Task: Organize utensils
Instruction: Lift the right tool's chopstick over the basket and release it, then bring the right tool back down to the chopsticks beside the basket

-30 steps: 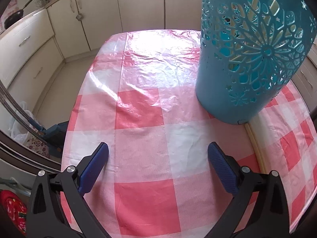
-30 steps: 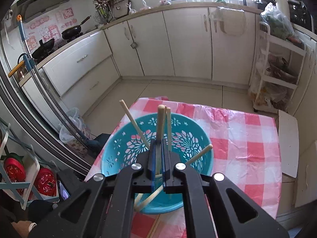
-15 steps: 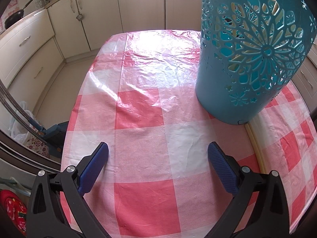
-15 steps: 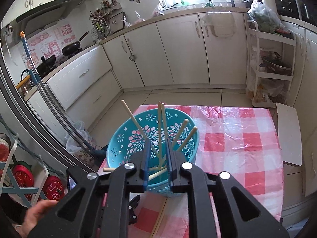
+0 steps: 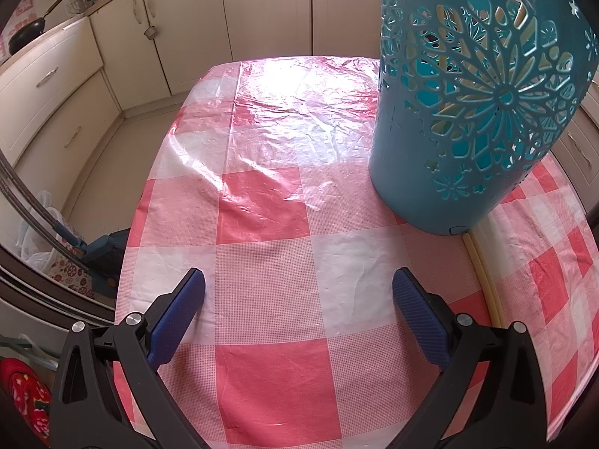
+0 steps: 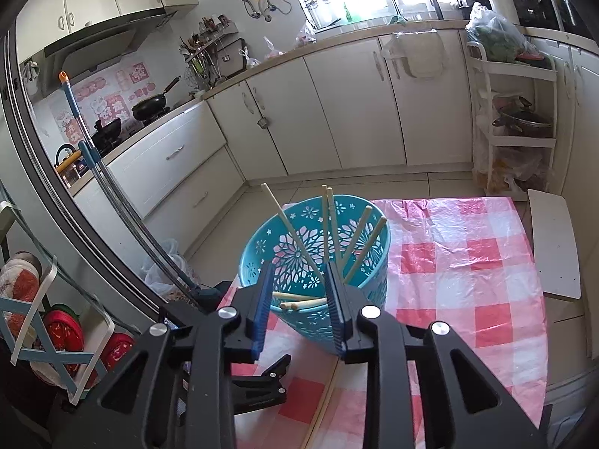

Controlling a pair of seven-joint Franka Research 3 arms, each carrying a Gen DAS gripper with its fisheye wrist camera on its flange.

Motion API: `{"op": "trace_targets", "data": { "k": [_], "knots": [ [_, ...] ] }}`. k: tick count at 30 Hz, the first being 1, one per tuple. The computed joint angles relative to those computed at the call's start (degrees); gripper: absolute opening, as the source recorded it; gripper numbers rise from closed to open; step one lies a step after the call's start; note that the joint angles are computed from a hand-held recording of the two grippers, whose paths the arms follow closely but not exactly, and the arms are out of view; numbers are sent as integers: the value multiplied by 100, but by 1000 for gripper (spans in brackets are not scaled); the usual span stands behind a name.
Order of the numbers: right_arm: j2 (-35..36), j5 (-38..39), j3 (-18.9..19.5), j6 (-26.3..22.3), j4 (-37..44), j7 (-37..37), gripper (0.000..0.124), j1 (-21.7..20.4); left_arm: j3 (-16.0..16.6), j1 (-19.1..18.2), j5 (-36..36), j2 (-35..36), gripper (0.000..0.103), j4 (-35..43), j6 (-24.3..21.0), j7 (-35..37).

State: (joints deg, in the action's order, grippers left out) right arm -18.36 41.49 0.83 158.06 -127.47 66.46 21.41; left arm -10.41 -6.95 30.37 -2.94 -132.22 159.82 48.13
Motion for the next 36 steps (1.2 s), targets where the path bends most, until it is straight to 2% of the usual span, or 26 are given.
{"op": "trace_targets", "data": {
  "k": [11, 23, 29, 32, 36],
  "knots": [
    [-200, -1, -33, 16, -151, 158, 33, 5, 2, -3, 5, 4, 96, 3, 0, -7],
    [-418, 81, -86, 256, -405, 186, 40, 16, 2, -4, 8, 7, 96, 6, -1, -10],
    [-916, -451, 121, 399, -1005, 596, 46, -216, 3, -4, 5, 9, 96, 9, -2, -6],
    [-1198, -753, 166, 165, -1475, 881, 46, -317, 2, -4, 5, 8, 96, 8, -2, -8],
    [-1167, -1043, 211, -340, -1783, 1277, 46, -363, 3, -5, 2, 9, 96, 10, -3, -6]
  ]
}}
